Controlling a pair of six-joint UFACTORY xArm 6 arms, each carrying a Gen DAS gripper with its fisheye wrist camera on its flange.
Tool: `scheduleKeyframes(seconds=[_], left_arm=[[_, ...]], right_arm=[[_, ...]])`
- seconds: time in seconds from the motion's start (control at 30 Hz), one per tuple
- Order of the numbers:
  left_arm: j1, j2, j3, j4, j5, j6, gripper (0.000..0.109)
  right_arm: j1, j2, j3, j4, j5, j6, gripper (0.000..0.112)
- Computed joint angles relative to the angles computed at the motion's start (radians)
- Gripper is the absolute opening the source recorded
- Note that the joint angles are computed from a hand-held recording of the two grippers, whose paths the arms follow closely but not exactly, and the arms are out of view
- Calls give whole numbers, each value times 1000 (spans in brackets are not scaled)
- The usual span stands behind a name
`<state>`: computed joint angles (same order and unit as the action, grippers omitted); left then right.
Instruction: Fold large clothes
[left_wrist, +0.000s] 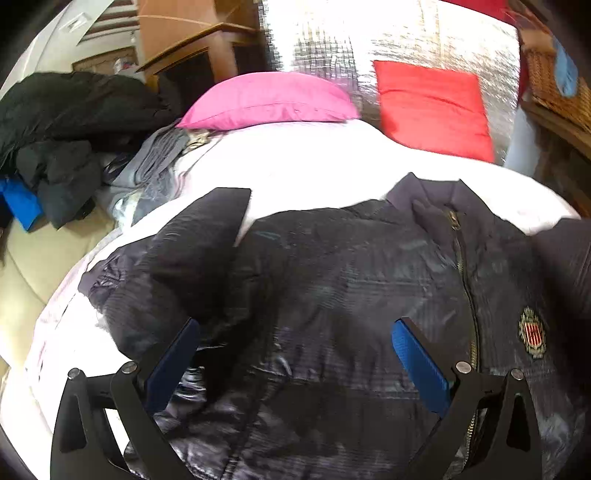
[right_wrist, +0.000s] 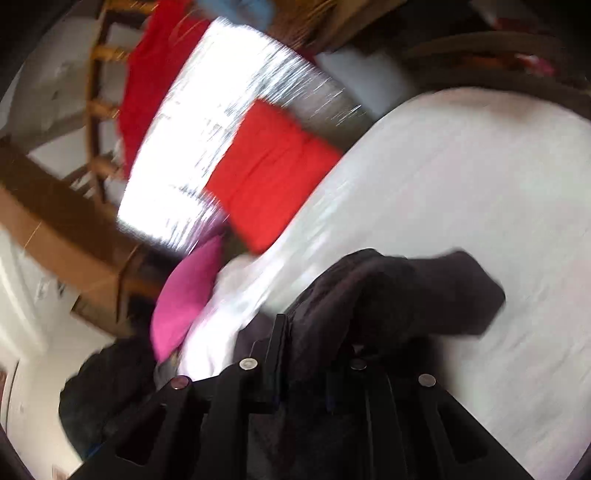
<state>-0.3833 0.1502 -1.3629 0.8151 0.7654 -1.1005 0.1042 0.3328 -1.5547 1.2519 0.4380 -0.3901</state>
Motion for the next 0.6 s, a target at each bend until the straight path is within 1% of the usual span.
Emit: scheduleKeyframes(seconds=[0.07,0.2,0.3,0.33,0.37,0.47,0.5,0.57,0.6], left_arm=[[12,-22,21,-9,-16,-15,103],[31,-57,54,-19,-45,-29,103],[40,-81,82,-40,-68,-32,103],[46,-91,94,-51,-82,-30,103],[47,-97,101,-58,-90,-31,103],[53,-113,122,-74,-116,-27,103],[53,-116,124,-73,-118,-29,103],[50,-123,131,-61,-122,-41,103],[49,-125,132,-60,-125,-42,103]], right_arm=[[36,-35,42,16,17,-18,17],[114,-102,148,100,71,-81,17],[155,-160,241,132,87,-118,17],[166,-190,283,158,98,-141,17],[170,-190,290,173,115,-152,17],[171,-190,308,165,178,-144,18],[172,-189,311,151,192,-133,20],[160,-197,316,105,238,-88,27],[141,-205,320,115,284,-91,41]])
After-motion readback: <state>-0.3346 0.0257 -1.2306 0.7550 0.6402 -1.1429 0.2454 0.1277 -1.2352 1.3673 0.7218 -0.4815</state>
